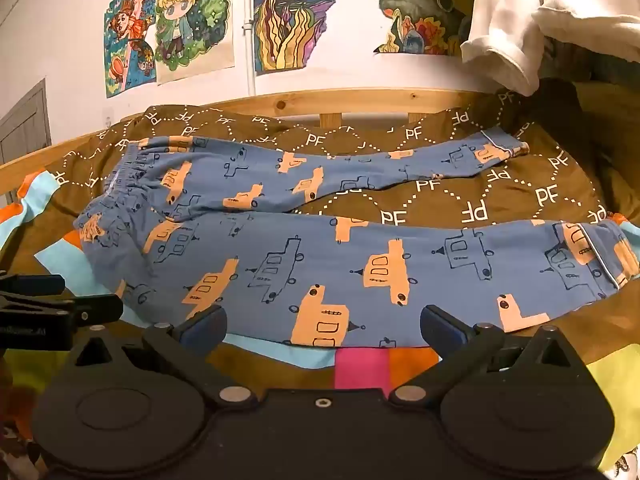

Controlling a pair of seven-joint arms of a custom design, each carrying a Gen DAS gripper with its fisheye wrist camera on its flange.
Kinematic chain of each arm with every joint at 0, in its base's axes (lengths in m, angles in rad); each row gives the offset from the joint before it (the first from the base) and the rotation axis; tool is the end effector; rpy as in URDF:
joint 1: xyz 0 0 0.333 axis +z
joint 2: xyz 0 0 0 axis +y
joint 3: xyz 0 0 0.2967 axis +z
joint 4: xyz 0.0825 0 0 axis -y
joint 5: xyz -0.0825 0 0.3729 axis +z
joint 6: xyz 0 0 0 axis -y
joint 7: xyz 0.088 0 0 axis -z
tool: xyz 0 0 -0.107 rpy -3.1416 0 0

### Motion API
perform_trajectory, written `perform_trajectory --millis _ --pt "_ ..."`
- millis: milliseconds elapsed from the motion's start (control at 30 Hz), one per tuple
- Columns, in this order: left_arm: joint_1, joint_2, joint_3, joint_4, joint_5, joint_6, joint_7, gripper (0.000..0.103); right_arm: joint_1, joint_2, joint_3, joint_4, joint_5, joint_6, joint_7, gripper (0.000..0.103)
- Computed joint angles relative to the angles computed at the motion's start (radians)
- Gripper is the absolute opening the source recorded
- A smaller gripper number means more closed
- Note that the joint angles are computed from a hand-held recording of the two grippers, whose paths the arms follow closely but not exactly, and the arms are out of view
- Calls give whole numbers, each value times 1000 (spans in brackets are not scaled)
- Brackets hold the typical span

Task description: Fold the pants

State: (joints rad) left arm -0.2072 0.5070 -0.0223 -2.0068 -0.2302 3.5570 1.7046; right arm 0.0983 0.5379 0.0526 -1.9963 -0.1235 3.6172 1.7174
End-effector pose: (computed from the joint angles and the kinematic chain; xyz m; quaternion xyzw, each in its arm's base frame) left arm 0.6261 -0.1156 0.3190 -0.5860 0.6418 -0.3768 0.3205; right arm 0.6295 0.1073 0.3143 -0.6424 0.5670 -0.3020 0.4178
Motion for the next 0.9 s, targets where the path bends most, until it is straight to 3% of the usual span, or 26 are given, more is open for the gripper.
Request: perform_trajectory --millis 233,367,467,900 --pt "4 0 1 2 5 -9 0 103 -9 1 8 -3 -12 3 10 102" --pt "-67 6 57 9 -59 -14 40 103 -5 -4 7 -2 -8 -8 12 102" --pt "-53 7 46 12 -56 -23 45 103 -6 10 8 9 -9 -11 12 102" --pt "-103 4 98 21 -92 -83 51 103 -13 -4 16 3 -10 -38 23 102"
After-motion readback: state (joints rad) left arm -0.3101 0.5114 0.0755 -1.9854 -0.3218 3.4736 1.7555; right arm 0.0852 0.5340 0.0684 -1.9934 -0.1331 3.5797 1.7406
